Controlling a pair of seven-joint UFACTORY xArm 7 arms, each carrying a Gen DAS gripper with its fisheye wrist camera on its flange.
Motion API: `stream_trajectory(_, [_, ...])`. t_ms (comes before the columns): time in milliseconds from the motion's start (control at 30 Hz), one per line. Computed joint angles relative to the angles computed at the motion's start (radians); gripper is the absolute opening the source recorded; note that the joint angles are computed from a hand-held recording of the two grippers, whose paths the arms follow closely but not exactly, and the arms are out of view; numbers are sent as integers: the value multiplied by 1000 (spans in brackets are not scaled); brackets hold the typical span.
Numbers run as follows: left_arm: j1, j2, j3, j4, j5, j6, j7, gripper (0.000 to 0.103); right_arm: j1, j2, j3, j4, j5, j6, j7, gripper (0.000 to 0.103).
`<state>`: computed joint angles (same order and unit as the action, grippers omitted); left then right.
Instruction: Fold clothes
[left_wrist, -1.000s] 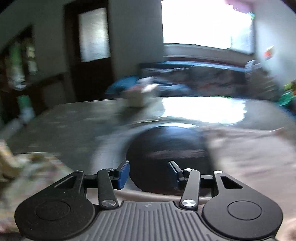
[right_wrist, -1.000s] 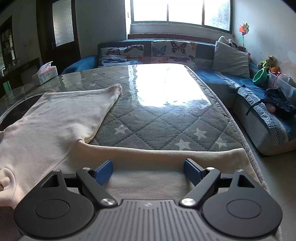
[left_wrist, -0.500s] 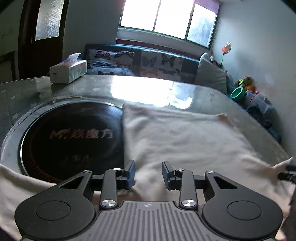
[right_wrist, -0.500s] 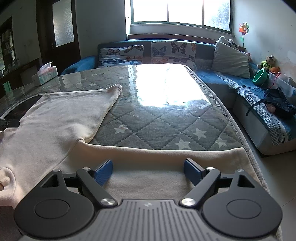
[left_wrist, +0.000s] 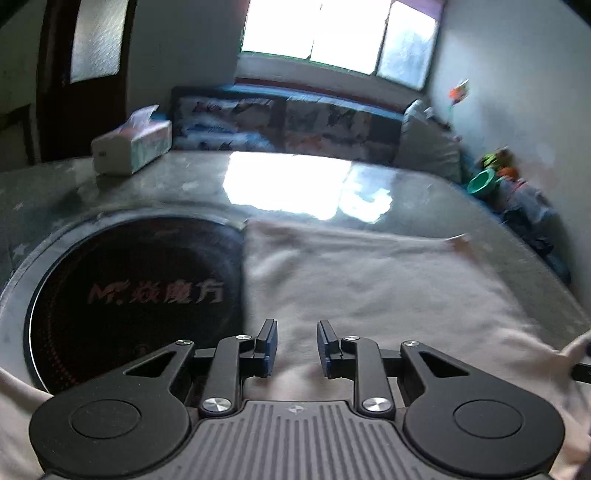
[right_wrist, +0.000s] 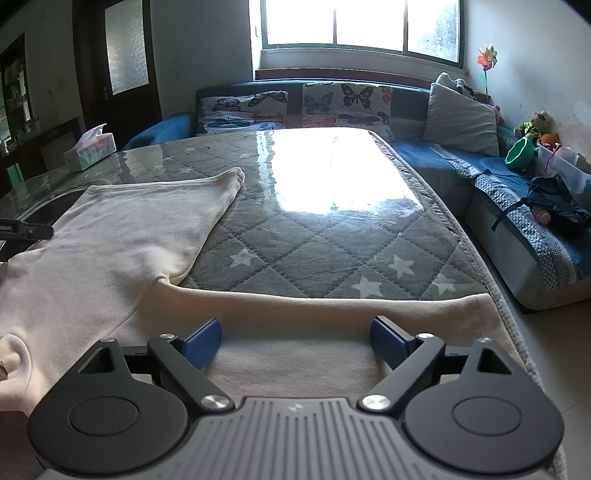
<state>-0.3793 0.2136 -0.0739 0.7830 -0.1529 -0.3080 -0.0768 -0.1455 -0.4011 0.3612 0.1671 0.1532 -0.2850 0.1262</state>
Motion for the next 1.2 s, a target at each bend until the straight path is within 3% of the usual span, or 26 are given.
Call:
stream_trajectory(100, [11, 8, 0, 24, 3, 24, -9, 26, 3, 0, -4, 0, 0, 0, -1, 91])
stream_trajectory(433, [170, 130, -127, 213, 151, 86, -139, 26, 5, 6, -4, 3, 7, -3, -5, 94])
stream_trajectory(467, [164, 146, -117, 235, 150, 103, -145, 26, 9, 7, -11, 3, 5, -2, -6, 94])
stream_trajectory(533, [80, 172, -23, 270, 125, 121, -151, 25, 13, 8, -19, 4, 2, -1, -7, 94])
stream_trajectory(700, [64, 196, 0, 311, 116, 117, -159, 28, 13, 9, -22, 3, 2, -2, -9, 95])
stream_trajectory(900, [-137, 263, 216, 407, 73, 162, -153, 29, 0, 26, 1, 6, 18, -18, -20, 100])
stream_trajectory(967, [-148, 270, 233, 417, 73, 167, -164, 29, 6, 28, -3, 7, 24, -20, -23, 100])
stream_trajectory(1033, [-139, 254, 221, 402, 84, 164, -166, 36, 13, 27, -11, 7, 26, -16, -27, 100])
stream_trajectory(1100, [-179, 228, 256, 367, 89, 143, -163, 50, 25, 25, -28, 7, 23, -13, -27, 101])
stream_trajectory(1133, [-194, 211, 267, 344, 90, 127, -155, 52, 36, 25, -41, 7, 19, -12, -25, 102])
stream_trajectory(1200, [-186, 166, 243, 288, 89, 95, -131, 61, 48, 20, -57, 7, 17, -5, -18, 103])
